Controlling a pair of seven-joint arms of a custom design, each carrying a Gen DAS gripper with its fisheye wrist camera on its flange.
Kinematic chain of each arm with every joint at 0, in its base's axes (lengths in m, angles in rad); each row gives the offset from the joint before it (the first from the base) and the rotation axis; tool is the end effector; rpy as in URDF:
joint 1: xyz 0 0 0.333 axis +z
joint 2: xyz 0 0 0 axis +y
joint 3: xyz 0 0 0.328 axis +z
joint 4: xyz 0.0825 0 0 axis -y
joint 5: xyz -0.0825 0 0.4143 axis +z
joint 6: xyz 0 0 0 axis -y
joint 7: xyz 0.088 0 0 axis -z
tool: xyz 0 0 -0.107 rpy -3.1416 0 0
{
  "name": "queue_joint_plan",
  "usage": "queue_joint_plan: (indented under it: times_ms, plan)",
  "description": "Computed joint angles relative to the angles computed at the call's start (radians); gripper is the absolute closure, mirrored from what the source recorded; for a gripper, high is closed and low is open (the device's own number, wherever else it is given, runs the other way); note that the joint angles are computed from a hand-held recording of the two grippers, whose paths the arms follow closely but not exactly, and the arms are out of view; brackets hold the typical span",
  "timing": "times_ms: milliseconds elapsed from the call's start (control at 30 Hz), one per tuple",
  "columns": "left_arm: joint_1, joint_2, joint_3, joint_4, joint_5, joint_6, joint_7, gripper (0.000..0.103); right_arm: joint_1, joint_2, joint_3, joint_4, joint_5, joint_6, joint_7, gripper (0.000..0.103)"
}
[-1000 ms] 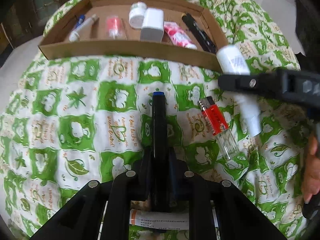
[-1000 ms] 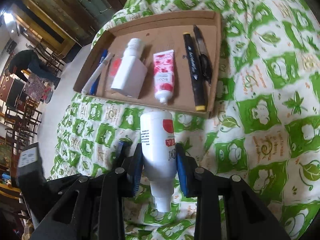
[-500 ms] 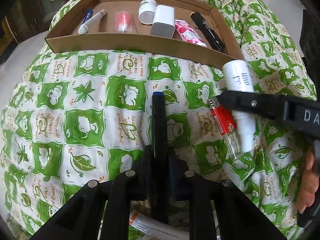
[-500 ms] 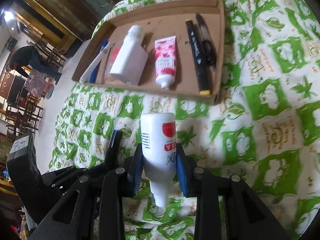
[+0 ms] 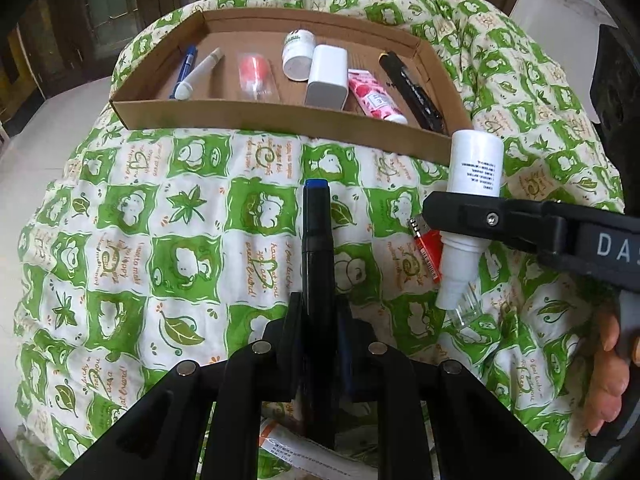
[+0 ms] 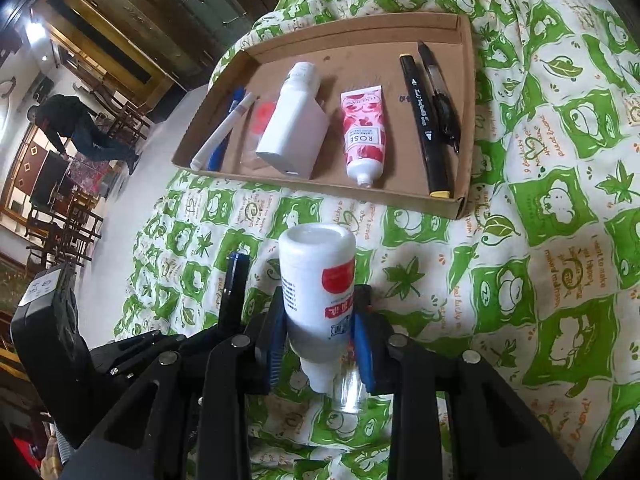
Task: Organize rigid objects
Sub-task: 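Carry the black marker with the left gripper while the right carries the bottle over the tray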
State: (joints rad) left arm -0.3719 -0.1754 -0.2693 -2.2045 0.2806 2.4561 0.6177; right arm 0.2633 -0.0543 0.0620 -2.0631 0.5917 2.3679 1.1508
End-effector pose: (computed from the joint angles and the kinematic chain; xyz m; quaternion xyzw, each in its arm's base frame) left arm 0.4435 -0.3379 0.4965 -0.7275 0.6415 -0.2060 0.1296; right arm 0.5621 0.1971 0.4965 -0.7949 0.5321 0.0323 0.2898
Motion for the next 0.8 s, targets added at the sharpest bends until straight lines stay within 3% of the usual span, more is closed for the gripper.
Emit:
queue_joint_plan:
  times_ms: [533, 800]
  plan:
    - [0.003, 0.023, -0.009, 0.064, 0.048, -0.048, 0.004, 0.089, -0.005, -0.013, -0.008, -0.003, 0.052, 0.007, -0.03, 0.074]
    - [0.018, -0.02, 0.014, 0.049, 0.013, -0.013, 0.018, 0.089, -0.014, -0.033, -0.018, -0.006, 0.11, 0.005, -0.05, 0.074]
